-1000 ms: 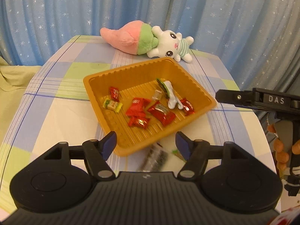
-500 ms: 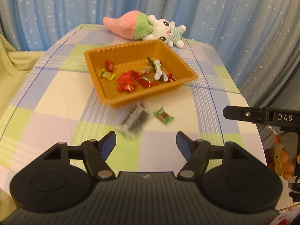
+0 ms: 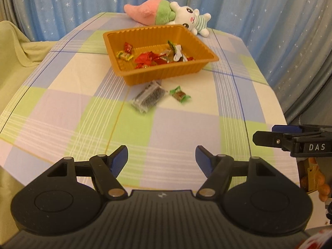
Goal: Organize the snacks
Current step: 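Lift both open grippers away from the tray toward the remaining snacks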
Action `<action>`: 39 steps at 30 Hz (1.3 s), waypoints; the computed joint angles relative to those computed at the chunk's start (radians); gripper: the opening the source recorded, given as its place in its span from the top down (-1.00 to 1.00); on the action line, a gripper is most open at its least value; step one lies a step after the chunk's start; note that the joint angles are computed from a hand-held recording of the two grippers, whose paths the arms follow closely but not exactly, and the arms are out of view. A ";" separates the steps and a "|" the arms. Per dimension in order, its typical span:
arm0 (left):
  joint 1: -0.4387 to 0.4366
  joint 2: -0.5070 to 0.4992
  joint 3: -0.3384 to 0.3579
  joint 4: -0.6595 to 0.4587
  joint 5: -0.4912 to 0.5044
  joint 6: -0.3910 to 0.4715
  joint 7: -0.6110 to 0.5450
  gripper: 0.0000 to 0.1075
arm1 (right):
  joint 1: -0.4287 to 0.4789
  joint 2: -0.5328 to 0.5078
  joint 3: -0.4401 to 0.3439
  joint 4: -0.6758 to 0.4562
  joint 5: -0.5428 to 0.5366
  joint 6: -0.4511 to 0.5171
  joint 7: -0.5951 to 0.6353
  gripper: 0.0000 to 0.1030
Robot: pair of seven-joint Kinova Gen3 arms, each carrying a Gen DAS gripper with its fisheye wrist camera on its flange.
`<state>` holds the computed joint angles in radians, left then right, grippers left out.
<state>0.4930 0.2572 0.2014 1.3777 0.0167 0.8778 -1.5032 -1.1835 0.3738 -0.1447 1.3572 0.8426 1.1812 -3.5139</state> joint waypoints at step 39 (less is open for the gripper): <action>0.048 0.026 -0.004 -0.001 -0.088 0.138 0.051 -0.29 | 0.031 0.073 0.023 -0.102 -0.252 -0.038 0.279 -0.73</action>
